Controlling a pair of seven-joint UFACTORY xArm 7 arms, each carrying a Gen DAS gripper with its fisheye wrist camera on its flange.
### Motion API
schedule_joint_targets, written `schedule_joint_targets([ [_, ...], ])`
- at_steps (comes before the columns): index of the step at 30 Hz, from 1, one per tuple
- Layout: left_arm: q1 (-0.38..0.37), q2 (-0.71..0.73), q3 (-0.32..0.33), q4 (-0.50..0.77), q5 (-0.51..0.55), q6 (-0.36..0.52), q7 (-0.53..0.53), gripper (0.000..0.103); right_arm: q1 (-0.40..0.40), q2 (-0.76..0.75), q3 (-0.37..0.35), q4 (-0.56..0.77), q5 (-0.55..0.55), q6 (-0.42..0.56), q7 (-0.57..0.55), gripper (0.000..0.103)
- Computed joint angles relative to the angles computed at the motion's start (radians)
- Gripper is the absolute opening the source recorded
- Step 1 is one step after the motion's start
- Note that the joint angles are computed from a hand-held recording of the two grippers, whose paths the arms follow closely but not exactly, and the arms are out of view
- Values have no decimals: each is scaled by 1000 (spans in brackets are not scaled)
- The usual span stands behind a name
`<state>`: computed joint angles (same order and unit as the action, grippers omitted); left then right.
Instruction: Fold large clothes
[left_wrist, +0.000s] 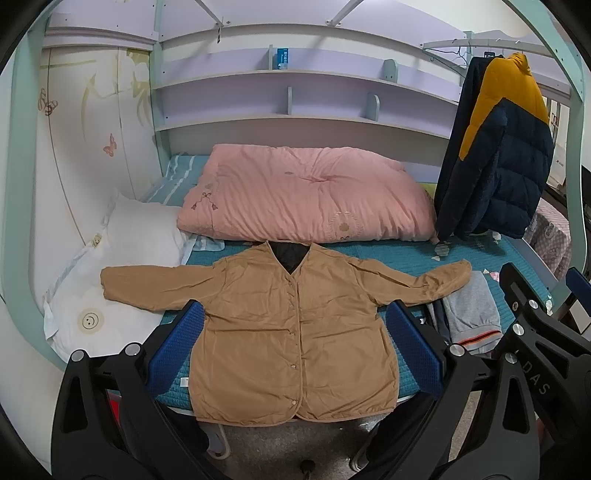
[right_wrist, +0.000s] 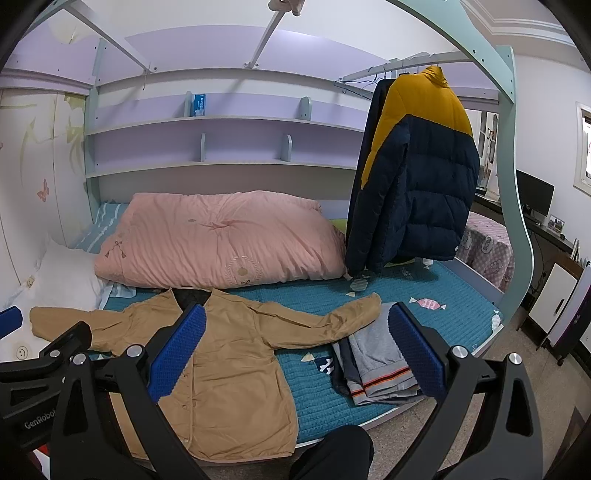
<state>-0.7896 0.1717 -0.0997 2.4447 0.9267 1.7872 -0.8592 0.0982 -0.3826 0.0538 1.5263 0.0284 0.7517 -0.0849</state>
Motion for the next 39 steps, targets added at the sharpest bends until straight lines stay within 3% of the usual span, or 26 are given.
schedule_joint_targets([
  [39,21,-21,-33,-33,6,-4,-13,98,5,-23,-3,-26,14,1,0,96],
])
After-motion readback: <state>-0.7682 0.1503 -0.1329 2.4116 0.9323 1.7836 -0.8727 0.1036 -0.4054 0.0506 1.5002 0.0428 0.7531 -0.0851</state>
